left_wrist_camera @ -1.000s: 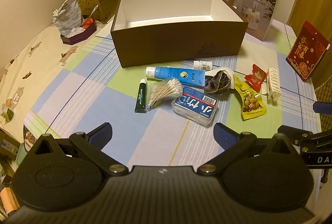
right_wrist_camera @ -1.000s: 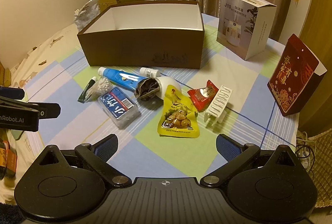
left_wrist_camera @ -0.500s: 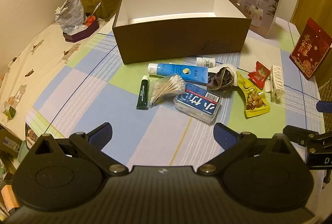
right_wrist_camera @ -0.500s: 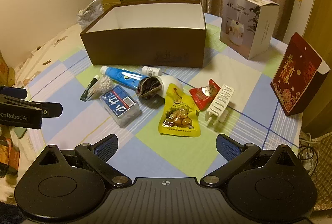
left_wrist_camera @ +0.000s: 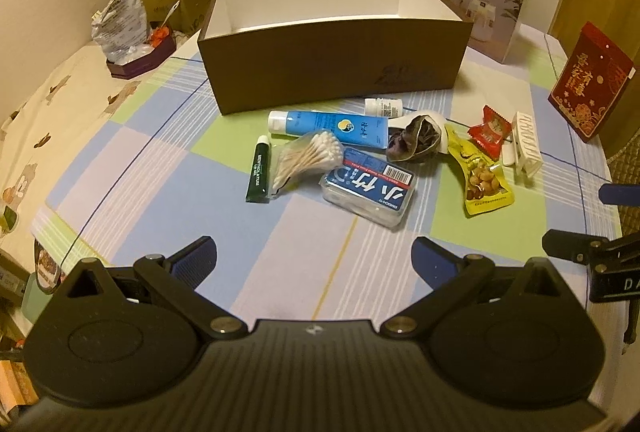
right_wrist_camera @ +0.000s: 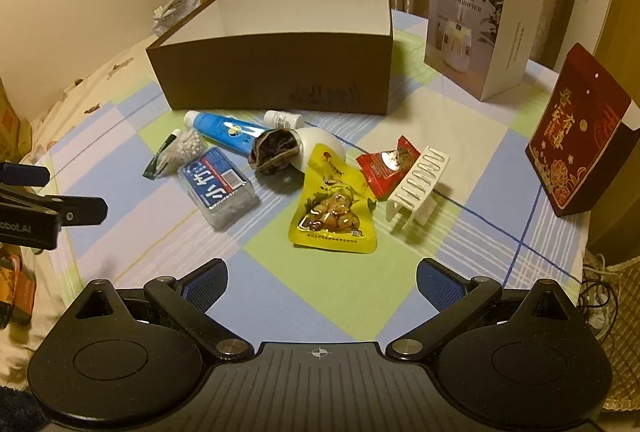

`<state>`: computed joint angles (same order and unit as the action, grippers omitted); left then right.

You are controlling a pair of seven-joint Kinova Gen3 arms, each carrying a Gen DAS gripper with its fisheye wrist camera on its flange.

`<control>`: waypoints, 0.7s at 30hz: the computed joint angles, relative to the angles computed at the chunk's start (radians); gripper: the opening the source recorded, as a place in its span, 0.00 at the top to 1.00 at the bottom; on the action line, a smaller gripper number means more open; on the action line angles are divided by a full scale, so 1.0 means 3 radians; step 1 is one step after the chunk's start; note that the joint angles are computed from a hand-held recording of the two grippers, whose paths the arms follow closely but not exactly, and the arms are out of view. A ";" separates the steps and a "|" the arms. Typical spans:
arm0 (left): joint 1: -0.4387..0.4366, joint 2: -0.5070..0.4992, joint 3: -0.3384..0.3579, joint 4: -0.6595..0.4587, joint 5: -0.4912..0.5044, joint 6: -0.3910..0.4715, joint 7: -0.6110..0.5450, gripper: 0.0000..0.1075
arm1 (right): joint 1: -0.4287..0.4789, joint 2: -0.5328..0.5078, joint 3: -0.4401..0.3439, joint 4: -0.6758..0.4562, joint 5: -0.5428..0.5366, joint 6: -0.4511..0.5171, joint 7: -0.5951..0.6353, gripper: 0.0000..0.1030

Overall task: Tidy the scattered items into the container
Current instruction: 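Move both tools toward the scattered items in front of the box, then grasp the green lip balm tube with the left tool while the right tool grasps the white rack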

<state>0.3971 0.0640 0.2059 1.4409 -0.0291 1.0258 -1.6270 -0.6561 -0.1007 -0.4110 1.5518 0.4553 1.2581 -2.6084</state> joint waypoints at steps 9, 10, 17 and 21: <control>-0.0120 -0.0010 -0.0039 0.0123 0.0243 -0.0138 -0.0433 0.09 | 0.0120 -0.0020 0.0105 0.0070 -0.0146 -0.0078 0.0138 0.00; -0.0141 -0.0006 -0.0045 0.0131 0.0290 -0.0159 -0.0524 0.09 | 0.0128 -0.0017 0.0102 0.0069 -0.0144 -0.0074 0.0137 0.00; -0.0285 0.0088 -0.0070 0.0124 0.0623 -0.0207 -0.1140 0.13 | 0.0132 0.0017 0.0061 0.0059 -0.0048 0.0004 -0.0101 0.00; -0.0373 0.0187 -0.0073 0.0063 0.0802 -0.0179 -0.1551 0.20 | 0.0104 0.0046 0.0060 0.0011 -0.0014 0.0075 -0.0261 0.00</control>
<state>0.2851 0.1201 0.1842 1.4596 0.2114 0.9720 -2.0924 -0.6249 -0.0870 -0.3930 1.5552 0.4512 1.2806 -2.6866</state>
